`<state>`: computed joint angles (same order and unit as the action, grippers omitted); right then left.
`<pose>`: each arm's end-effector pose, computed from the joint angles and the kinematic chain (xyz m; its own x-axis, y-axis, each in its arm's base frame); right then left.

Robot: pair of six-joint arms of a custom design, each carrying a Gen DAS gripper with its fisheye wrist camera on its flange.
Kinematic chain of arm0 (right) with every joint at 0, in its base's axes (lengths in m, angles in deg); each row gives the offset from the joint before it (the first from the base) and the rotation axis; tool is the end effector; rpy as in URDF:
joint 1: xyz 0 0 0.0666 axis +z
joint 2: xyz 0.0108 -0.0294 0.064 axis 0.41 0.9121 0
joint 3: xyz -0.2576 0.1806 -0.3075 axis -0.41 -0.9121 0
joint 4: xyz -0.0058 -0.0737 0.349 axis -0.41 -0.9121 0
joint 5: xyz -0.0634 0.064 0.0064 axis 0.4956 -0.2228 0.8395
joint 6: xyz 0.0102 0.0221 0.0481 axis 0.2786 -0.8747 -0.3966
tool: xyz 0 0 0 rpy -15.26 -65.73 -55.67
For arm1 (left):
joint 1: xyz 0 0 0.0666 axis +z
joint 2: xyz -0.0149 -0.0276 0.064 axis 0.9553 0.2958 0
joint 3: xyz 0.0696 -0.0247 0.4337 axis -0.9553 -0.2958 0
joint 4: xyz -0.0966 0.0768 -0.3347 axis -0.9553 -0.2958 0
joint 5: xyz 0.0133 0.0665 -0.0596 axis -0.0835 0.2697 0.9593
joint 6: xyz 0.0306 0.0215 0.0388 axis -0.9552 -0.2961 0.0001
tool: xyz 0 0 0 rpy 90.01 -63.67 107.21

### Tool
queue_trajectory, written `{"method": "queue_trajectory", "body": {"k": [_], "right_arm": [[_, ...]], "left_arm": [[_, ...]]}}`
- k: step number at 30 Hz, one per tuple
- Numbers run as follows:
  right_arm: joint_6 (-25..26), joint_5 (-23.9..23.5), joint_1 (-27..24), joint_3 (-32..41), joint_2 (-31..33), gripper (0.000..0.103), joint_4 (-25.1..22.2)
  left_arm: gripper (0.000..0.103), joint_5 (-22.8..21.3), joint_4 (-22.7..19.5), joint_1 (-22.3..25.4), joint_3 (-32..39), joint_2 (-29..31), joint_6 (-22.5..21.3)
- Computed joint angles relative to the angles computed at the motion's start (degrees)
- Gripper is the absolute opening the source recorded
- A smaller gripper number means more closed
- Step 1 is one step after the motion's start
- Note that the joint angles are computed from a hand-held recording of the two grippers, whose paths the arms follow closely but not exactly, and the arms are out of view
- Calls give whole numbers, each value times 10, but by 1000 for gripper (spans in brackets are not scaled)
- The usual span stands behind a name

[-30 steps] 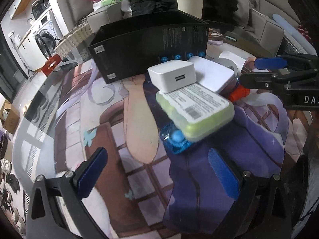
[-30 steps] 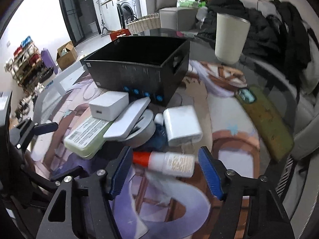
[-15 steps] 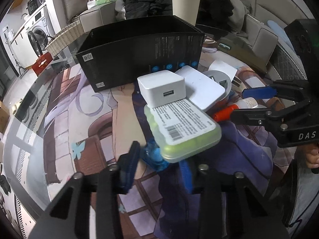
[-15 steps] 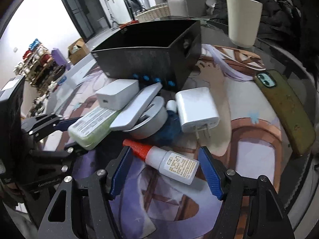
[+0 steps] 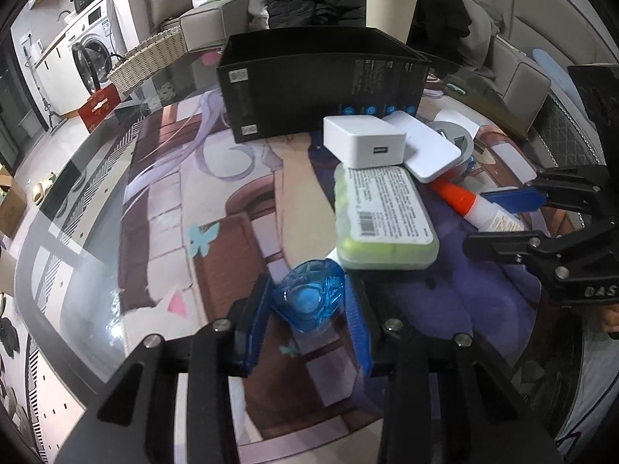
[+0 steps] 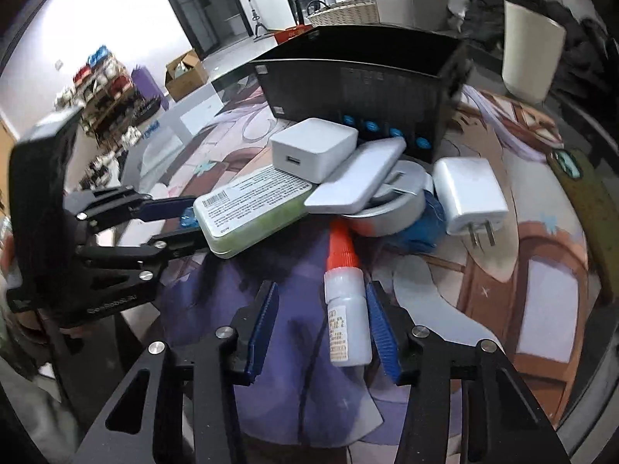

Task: Organize rigid objects
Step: 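Grasp the blue perfume bottle with the left tool while the right tool grasps the orange-capped glue bottle, then lift both held bottles and carry them over the open black box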

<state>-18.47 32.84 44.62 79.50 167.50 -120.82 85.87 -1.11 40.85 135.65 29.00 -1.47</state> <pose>0.6147 0.2351 0.3888 -0.8353 -0.2858 -0.4697 -0.4026 0.8997 0.1685 0.5769 -0.3573 0.3938 -0.7852 0.3167 -0.5322 0.3842 0.9231 -0.0176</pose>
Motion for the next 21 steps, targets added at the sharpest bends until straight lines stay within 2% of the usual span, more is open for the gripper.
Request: {"method": "queue_trajectory", "body": {"k": [3,7,16,21], "right_arm": [[0,23,6,-1,1,43,6],[5,57,14,-12,-3,21,15],[9,28,7,-45,-26,21,43],[0,10,4,-75,-55,21,90]], "left_arm": [[37,1,6,2,-13,-8,0],[37,-1,9,4,-22,-13,4],[36,1,2,5,-12,-9,22],[36,-15,53,0,-44,-36,27]]}}
